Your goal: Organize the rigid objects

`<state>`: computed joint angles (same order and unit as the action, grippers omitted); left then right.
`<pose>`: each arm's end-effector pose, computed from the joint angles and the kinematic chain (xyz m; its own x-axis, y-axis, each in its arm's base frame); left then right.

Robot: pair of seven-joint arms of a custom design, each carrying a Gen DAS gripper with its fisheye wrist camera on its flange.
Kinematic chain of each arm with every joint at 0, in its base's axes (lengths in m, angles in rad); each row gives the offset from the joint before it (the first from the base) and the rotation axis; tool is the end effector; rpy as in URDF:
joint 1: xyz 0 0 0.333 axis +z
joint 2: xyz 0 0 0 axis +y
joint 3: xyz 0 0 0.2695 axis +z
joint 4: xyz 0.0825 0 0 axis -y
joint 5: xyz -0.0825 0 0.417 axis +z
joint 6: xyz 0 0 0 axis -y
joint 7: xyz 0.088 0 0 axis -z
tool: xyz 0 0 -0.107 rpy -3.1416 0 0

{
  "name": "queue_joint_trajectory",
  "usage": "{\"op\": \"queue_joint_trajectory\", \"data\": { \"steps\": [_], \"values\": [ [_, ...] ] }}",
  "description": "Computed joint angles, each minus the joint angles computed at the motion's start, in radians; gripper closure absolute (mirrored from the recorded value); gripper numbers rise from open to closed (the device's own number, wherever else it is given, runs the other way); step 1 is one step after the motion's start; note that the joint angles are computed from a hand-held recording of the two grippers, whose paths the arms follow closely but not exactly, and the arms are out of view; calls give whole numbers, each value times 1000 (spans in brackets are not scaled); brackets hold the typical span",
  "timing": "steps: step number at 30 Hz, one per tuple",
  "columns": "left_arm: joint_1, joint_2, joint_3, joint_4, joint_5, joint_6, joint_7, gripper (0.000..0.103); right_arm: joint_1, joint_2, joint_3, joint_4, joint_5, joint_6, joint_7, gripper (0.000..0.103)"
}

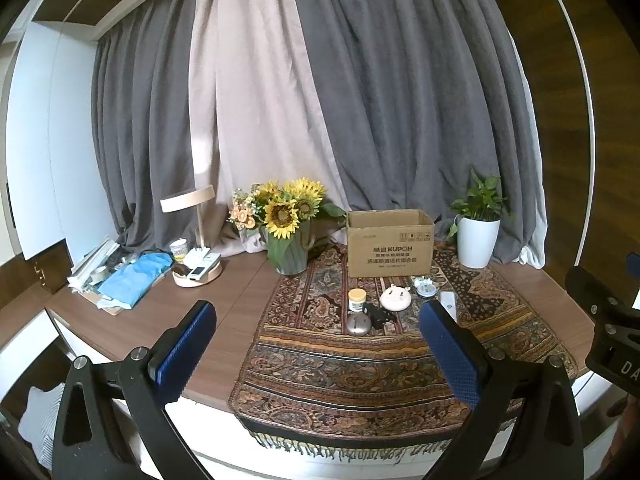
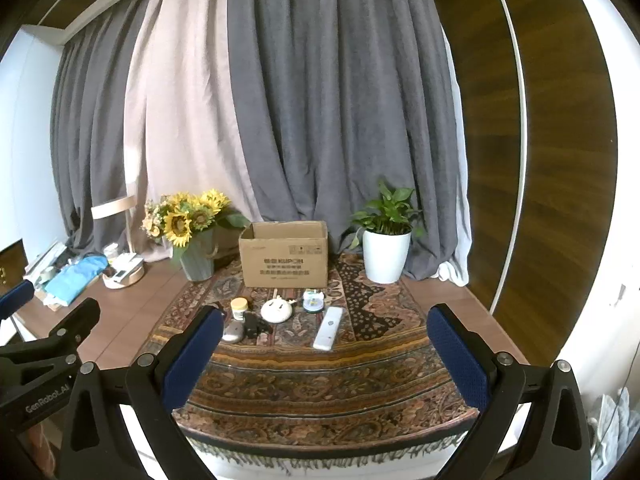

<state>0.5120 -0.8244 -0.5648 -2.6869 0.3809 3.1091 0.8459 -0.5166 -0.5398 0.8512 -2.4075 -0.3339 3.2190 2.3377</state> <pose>0.4377 -0.0659 0.5146 0.2469 -0.9649 -0.0890 -0.3693 -0.0088 -0.9293 0.4728 0.2373 0.5112 0.1198 -0.9927 -0.0164 -0.3575 -0.0277 -0.9335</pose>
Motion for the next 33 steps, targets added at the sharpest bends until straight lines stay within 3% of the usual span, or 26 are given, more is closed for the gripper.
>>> {"op": "queue_joint_trajectory", "data": {
  "steps": [11, 33],
  "values": [
    [-20, 13, 20, 15, 3, -7, 15, 0, 9, -4, -12, -1, -5, -5, 3, 0],
    [5, -10, -17, -21, -32, 37, 12, 0, 27, -10, -29, -12, 4, -3, -6, 0]
  ]
}}
